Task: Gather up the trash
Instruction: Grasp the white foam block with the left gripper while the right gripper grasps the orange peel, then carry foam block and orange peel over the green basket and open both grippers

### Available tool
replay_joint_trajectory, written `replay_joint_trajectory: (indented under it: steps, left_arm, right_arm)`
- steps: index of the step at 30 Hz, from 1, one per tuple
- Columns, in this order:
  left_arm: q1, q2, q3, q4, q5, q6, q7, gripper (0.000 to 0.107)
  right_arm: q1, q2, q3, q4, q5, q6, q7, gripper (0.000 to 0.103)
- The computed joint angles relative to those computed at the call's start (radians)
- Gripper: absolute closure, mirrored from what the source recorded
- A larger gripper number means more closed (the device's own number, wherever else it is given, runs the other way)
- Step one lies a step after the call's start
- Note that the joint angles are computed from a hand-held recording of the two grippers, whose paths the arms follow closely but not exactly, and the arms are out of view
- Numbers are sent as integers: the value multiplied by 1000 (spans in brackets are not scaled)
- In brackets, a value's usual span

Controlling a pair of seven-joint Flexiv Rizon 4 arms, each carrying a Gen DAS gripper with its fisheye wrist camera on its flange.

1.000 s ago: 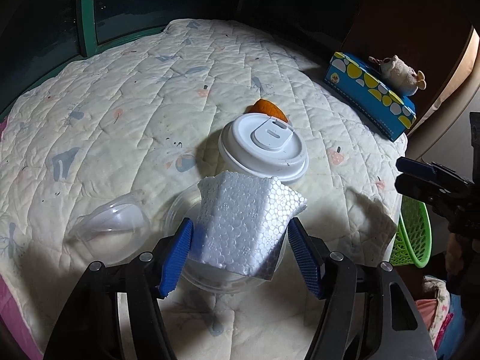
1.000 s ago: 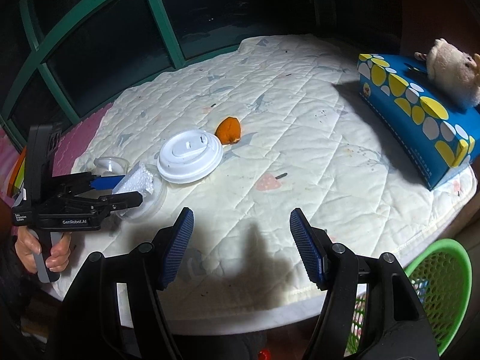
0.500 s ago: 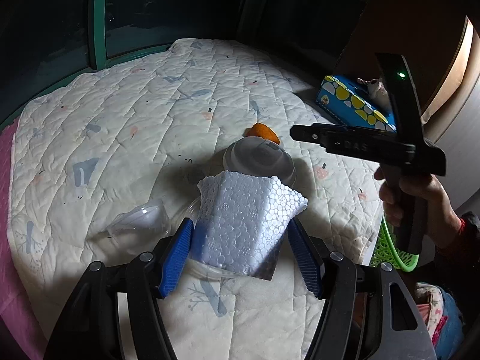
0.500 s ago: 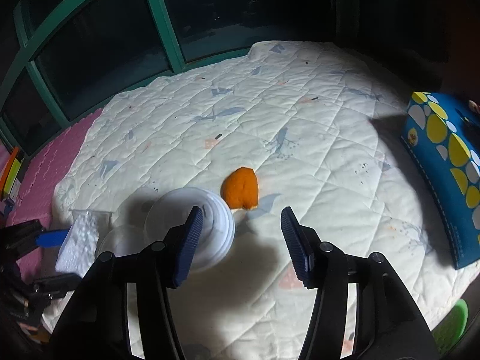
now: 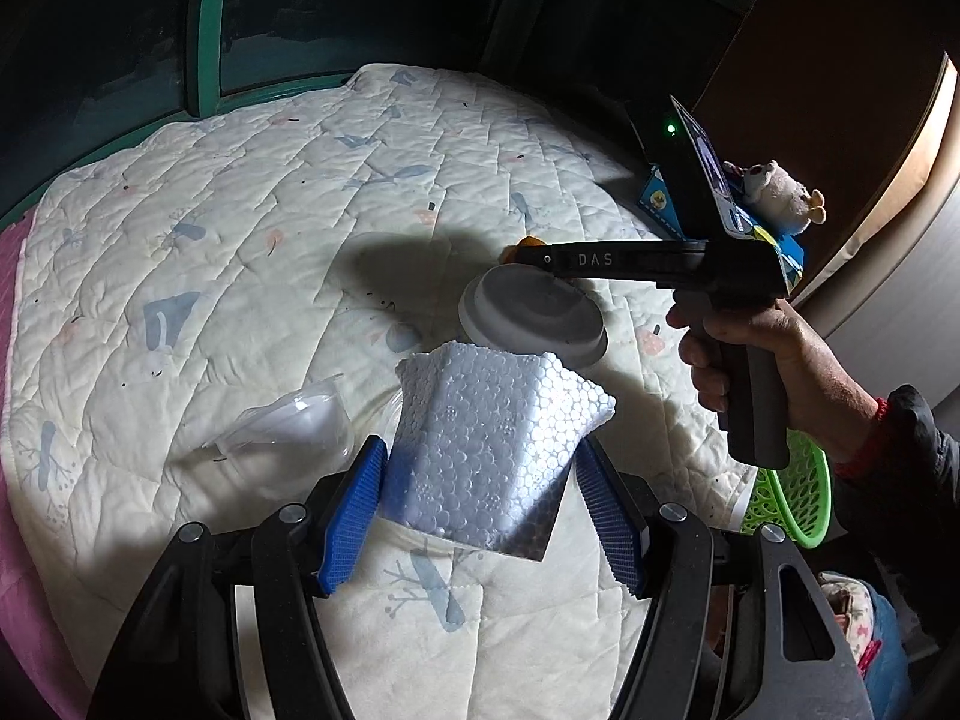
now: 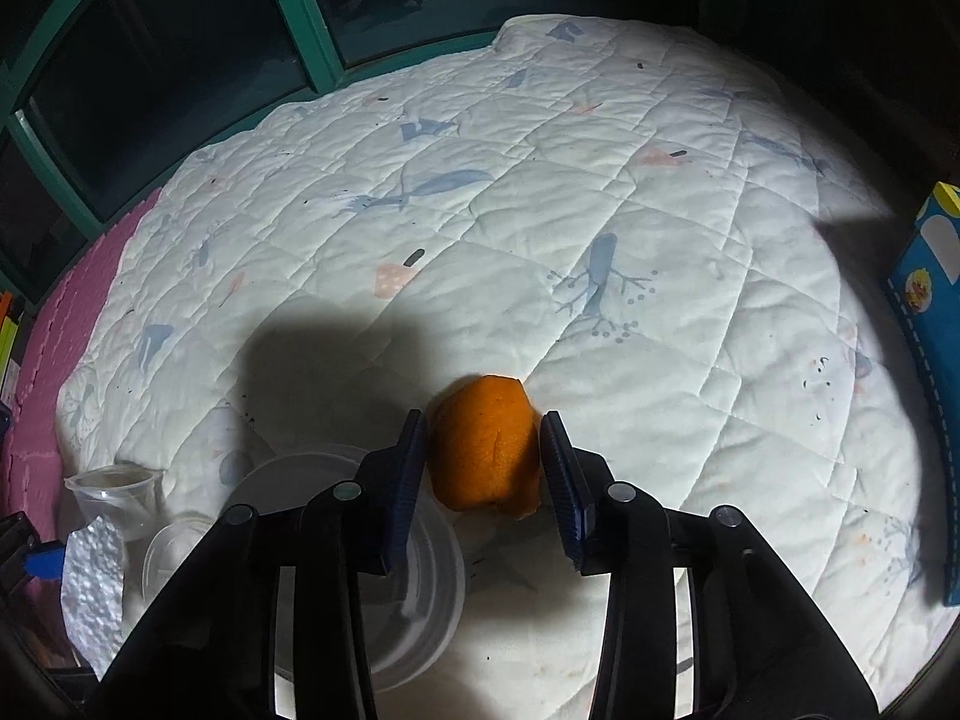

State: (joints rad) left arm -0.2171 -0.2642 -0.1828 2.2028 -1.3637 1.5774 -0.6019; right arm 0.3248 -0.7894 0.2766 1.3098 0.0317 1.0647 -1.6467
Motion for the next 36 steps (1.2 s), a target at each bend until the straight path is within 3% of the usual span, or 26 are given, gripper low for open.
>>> replay_joint_trajectory:
  steps: [5, 12, 18, 27, 31, 36]
  left_arm:
    - [-5, -2, -1, -5, -19, -4, 8, 44]
    - [-32, 9, -2, -12, -50, 7, 37, 44]
    - [-74, 21, 3, -18, -63, 20, 53, 44]
    - [-96, 21, -39, -31, 25, 15, 7, 44]
    - [-104, 0, -63, -54, 82, 1, -23, 44]
    - [-100, -40, -97, -93, 198, -27, -102, 44]
  right_arm:
    - [-3, 20, -7, 37, 0, 62, 4, 69]
    - [-75, 85, 52, 101, 62, 129, -27, 71]
    - [-153, 192, 104, 238, 137, 207, -86, 71]
    - [-318, 380, 160, 502, 320, 293, -195, 71]
    - [-345, 447, 104, 616, 364, 329, -203, 71]
    - [-340, 485, -10, 738, 316, 368, -137, 70]
